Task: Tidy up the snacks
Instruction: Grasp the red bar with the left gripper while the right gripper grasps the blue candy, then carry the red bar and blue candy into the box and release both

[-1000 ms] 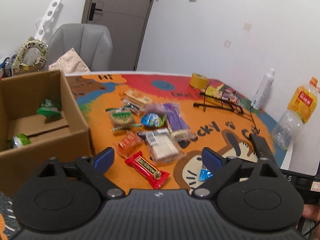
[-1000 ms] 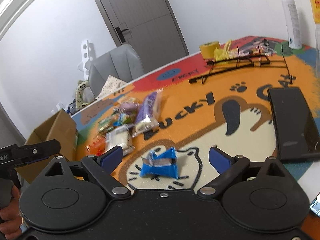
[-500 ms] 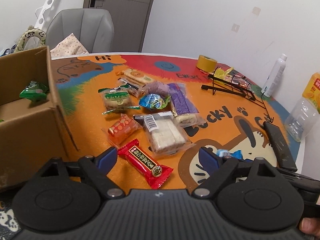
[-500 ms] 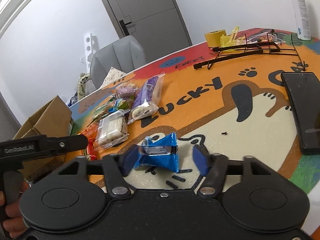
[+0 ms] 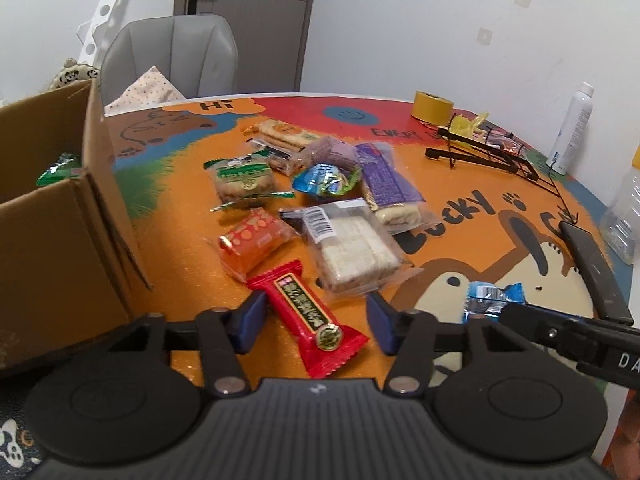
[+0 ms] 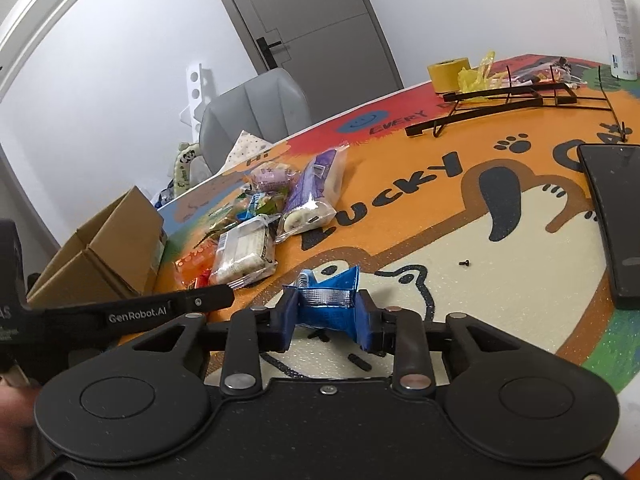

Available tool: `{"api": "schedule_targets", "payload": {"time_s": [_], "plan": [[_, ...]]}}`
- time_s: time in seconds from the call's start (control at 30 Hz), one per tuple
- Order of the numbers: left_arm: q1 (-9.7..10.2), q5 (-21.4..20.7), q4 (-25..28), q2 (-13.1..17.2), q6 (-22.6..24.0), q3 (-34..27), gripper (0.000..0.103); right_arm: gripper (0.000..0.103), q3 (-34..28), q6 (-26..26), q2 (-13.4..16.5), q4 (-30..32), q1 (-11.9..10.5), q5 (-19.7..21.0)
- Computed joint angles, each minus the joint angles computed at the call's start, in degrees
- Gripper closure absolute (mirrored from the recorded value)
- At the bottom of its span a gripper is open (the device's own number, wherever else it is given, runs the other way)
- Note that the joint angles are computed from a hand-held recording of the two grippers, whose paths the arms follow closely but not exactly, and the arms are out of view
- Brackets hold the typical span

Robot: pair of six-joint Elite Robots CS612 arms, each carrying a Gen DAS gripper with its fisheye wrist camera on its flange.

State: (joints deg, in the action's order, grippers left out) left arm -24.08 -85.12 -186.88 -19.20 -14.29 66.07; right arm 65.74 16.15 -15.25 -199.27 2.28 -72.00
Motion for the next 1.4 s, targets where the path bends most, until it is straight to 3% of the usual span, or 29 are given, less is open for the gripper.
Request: {"api": "schedule_targets", "payload": {"time_s": [0.07, 0.13, 0.83, 1.4], "plan": [[0.20, -0.1, -0.2, -0.1, -0.5, 0.2, 0.081, 0.074, 0.0, 0.0, -0.1, 0.2, 0.1, -0.4], [0.66, -1.8, -0.3, -0.3, -1.3, 0.6, 0.084, 0.074, 0.2, -0.1, -0.2, 0.2, 0.2, -0.4], [1.78, -4.0, -13.3, -4.8, -0.7, 8.0, 0.085, 0.075, -0.6, -0.9, -1.6, -3.6, 1.9, -0.3], [4.20, -0.1, -19.4, -7.1, -3.6, 11.6, 0.085, 0.075, -4.9, -4.5, -1.5, -3.2, 4.2, 3.3]]}}
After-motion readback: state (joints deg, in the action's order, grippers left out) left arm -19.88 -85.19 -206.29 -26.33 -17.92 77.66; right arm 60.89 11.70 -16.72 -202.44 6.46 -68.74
